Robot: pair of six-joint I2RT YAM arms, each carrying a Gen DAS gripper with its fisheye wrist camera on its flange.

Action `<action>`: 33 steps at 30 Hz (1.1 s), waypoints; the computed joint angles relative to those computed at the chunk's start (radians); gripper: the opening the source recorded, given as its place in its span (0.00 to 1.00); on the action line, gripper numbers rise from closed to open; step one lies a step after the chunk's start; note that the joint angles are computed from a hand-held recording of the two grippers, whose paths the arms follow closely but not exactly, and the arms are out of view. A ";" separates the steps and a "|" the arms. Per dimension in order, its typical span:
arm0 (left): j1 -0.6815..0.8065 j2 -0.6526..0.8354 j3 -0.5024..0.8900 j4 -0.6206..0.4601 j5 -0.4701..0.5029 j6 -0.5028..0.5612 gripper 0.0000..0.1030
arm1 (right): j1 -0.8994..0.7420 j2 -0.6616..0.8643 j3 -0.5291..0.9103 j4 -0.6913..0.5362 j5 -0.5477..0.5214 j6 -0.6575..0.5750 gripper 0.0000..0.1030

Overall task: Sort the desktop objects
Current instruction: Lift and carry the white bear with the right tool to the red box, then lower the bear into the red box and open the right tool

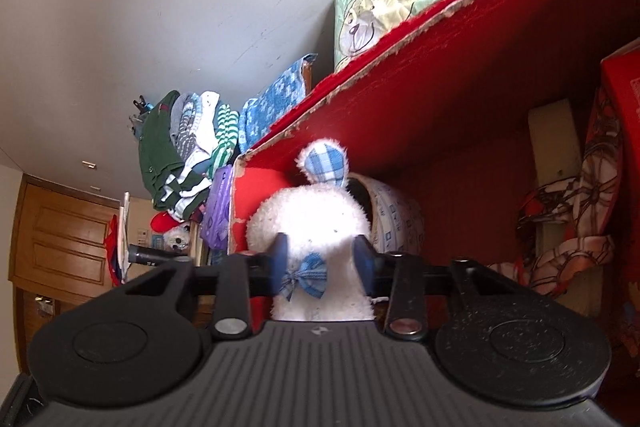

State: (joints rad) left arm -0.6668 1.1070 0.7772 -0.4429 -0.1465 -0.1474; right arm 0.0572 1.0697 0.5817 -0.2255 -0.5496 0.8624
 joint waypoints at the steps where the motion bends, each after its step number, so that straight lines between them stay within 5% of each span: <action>1: -0.005 0.002 0.002 -0.002 -0.007 0.000 0.67 | 0.011 0.013 0.008 0.002 0.001 0.007 0.30; 16: -0.076 0.074 0.079 -0.057 -0.152 -0.047 0.71 | 0.014 -0.143 0.046 -0.159 0.062 -0.068 0.37; 24: -0.197 0.111 0.169 -0.166 -0.290 -0.097 0.72 | 0.020 -0.344 0.046 -0.332 0.225 -0.152 0.45; 33: -0.323 0.185 0.280 -0.279 -0.364 -0.201 0.75 | -0.171 -0.552 0.049 -0.530 0.158 -0.247 0.45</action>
State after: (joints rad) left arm -0.9896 1.2923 1.0573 -0.7218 -0.5107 -0.3481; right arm -0.1134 0.5178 0.6302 -0.7552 -0.3916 0.6153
